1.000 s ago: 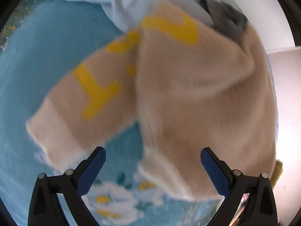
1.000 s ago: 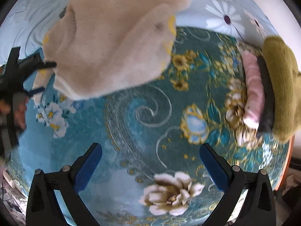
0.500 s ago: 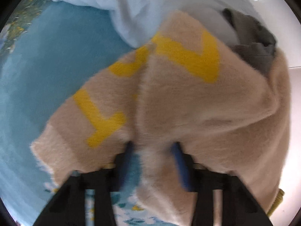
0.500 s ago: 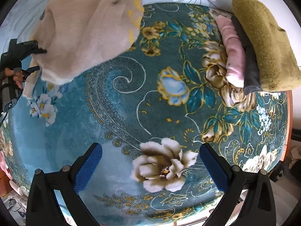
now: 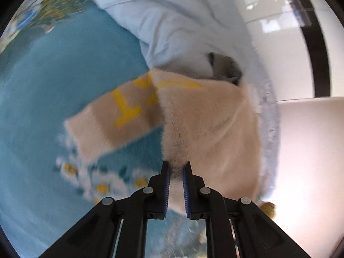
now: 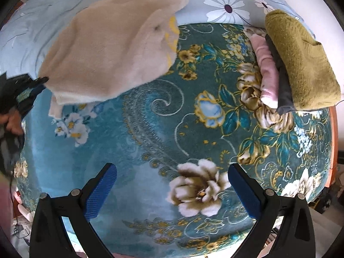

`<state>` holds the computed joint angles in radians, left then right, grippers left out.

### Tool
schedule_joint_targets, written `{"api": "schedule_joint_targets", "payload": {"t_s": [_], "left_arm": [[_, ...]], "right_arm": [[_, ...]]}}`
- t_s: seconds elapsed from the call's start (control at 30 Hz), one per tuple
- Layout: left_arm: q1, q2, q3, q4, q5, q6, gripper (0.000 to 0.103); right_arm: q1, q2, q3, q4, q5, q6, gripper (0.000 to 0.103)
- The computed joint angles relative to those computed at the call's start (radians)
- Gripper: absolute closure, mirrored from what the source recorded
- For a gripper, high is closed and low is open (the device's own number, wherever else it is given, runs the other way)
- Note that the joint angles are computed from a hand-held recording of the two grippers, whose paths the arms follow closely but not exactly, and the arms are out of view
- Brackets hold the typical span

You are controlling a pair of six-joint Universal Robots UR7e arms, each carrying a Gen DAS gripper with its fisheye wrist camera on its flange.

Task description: Fold clothes

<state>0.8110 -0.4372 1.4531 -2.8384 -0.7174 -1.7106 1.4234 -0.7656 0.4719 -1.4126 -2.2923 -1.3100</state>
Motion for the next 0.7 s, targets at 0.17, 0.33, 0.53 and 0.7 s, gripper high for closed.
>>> {"api": "schedule_joint_targets", "payload": {"t_s": [0.17,0.33,0.53,0.7], "left_arm": [[-0.123,-0.083,0.158,0.044,0.008,-0.161,0.091],[-0.243,-0.138,0.266,0.178,-0.019,-0.366,0.091],[-0.228,-0.124,0.360,0.069,-0.054,-0.433,0.091],[-0.186,-0.101,0.393,-0.040,-0.100,-0.399,0.087]], "right_arm": [[-0.002,-0.049,0.055,0.006,0.014,-0.039,0.000],[-0.004,-0.046,0.008,0.053,0.036,-0.046,0.000],[-0.015,-0.055,0.011,0.064,0.009,-0.040,0.000],[-0.016,-0.087,0.047,0.033,0.016,-0.102,0.000]]}}
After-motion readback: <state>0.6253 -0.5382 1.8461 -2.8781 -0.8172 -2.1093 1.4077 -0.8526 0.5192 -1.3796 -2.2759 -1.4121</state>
